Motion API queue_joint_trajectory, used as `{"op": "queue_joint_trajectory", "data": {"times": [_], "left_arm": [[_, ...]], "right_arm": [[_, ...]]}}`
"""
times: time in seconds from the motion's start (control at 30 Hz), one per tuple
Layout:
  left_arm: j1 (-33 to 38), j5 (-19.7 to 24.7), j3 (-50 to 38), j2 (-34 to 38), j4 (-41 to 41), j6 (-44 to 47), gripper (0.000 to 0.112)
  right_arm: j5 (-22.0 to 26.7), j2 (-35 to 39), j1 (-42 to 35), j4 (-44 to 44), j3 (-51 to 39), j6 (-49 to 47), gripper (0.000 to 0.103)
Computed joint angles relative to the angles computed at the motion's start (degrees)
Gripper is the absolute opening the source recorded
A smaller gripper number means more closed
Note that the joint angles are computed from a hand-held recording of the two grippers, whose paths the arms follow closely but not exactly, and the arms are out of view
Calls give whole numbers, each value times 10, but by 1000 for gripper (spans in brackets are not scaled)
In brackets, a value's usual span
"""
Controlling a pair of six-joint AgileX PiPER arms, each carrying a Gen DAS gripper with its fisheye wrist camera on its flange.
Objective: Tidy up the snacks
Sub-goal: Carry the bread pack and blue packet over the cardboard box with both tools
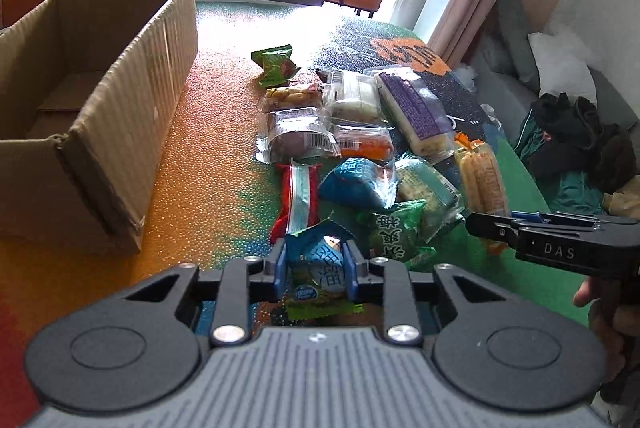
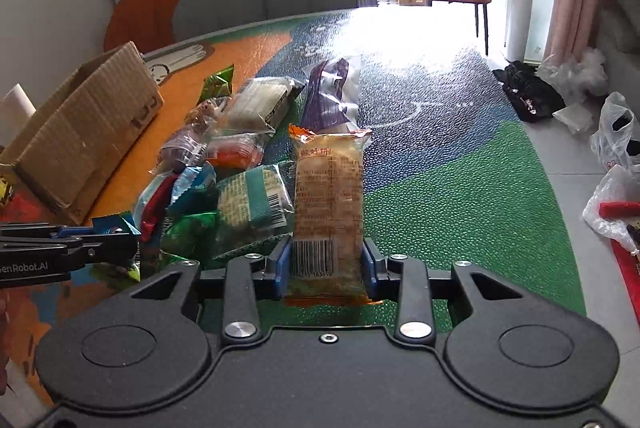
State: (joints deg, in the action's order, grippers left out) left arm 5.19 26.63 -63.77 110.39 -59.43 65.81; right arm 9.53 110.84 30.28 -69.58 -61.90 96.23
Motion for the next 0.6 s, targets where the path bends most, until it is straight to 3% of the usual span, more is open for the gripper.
{"op": "queue_joint_trajectory", "data": {"times": [0.23, 0.6], "left_arm": [[17, 12, 29, -33, -57, 68, 27], [46, 43, 40, -76, -80, 113, 27]], "right_arm": [[15, -36, 22, -64, 22, 80, 33], [62, -65, 66, -19, 7, 47, 33]]}}
